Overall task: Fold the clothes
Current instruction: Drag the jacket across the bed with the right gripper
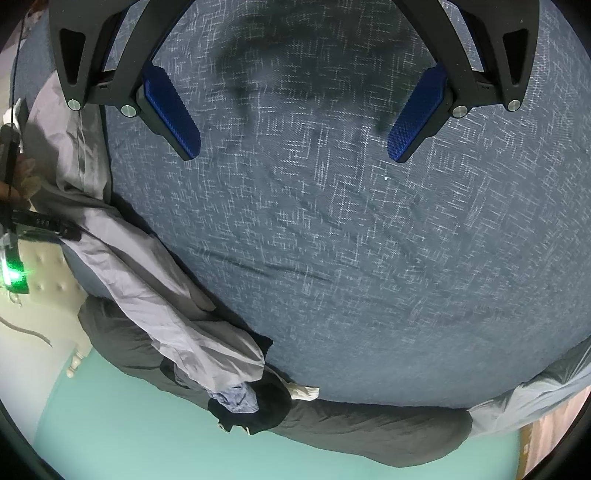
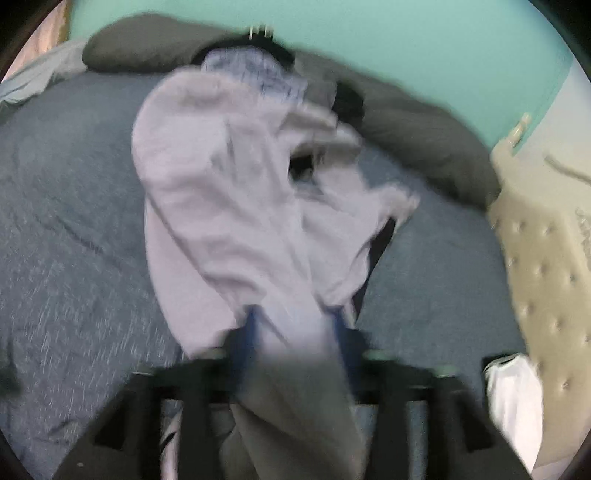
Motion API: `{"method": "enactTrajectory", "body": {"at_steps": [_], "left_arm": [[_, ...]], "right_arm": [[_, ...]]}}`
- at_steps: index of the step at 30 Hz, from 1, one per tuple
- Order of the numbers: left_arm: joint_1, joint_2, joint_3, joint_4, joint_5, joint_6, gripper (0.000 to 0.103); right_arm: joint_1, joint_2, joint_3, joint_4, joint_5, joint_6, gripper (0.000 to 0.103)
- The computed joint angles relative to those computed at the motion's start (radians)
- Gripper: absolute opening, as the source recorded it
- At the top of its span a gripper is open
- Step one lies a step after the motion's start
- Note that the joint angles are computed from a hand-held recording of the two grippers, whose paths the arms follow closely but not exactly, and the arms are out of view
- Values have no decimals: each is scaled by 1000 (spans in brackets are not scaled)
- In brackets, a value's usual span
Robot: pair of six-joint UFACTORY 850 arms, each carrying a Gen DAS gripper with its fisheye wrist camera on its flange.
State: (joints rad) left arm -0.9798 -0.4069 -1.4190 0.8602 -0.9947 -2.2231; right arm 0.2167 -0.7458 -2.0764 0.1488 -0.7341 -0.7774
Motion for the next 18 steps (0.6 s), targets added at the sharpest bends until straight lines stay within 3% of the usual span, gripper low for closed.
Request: {"method": "enactTrajectory", "body": {"at_steps": [2,5,7,10,18], "left_arm": [[1,-2,0,-3,2,2,103],[3,-4,1,-6,7,5,103],[5,-6,1,-10,11,8,103],[6,-6,1,-9,12,9,103],[-11,-28,-58,5,-33,42,103]], "right_arm": [[-4,-41,-61,4,-68,4,59],[-7,-80,-112,0,-107,10,58],[-12,-76,-100,23,-99,-11,20],[-23,-47,-57,102,-78,-74,4],[-72,90,99,362,-120,-256,2]]}}
